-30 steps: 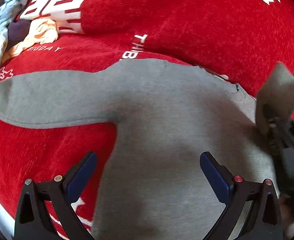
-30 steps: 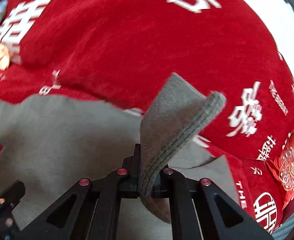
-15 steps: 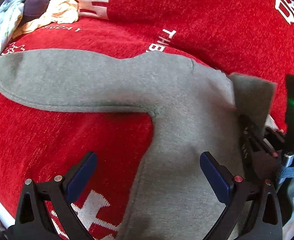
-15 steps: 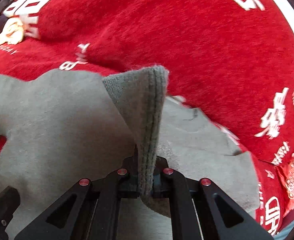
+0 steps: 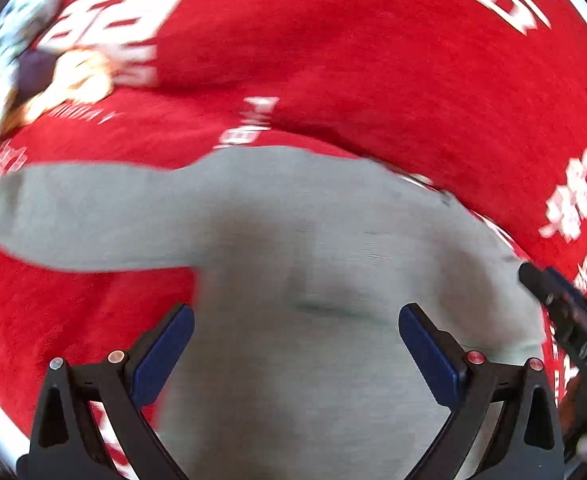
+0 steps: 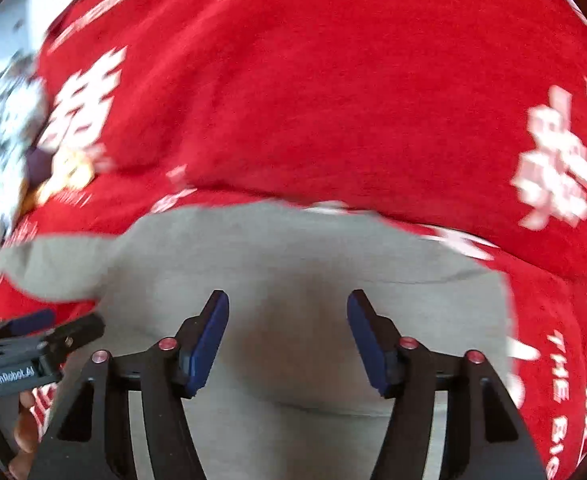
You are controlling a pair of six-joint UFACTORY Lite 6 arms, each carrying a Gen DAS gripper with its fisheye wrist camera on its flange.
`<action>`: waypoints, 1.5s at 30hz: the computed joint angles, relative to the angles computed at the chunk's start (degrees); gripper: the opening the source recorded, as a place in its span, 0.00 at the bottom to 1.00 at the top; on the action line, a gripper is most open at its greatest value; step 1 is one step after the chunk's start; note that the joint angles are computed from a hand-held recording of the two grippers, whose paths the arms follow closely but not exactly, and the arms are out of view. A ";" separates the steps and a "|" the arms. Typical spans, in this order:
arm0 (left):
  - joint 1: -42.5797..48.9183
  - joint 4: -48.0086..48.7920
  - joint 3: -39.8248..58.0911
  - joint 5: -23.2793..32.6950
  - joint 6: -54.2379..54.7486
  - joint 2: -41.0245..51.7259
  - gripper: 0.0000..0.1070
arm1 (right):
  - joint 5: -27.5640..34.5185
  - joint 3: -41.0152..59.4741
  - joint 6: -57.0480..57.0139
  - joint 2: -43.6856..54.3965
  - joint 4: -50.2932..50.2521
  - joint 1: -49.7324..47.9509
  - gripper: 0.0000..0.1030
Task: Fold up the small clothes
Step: 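Grasp the other sleeve cuff with the left tool and lift it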
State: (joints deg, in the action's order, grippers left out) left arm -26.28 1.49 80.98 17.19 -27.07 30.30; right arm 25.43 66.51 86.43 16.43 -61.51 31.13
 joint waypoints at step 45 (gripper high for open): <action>52.50 -34.78 34.53 8.88 35.75 28.44 0.57 | 17.41 19.28 -5.95 22.81 7.32 7.11 0.69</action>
State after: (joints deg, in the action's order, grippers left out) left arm 26.22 -33.29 115.51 26.07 8.68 58.74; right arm 42.84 85.79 80.48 39.25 -54.19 38.23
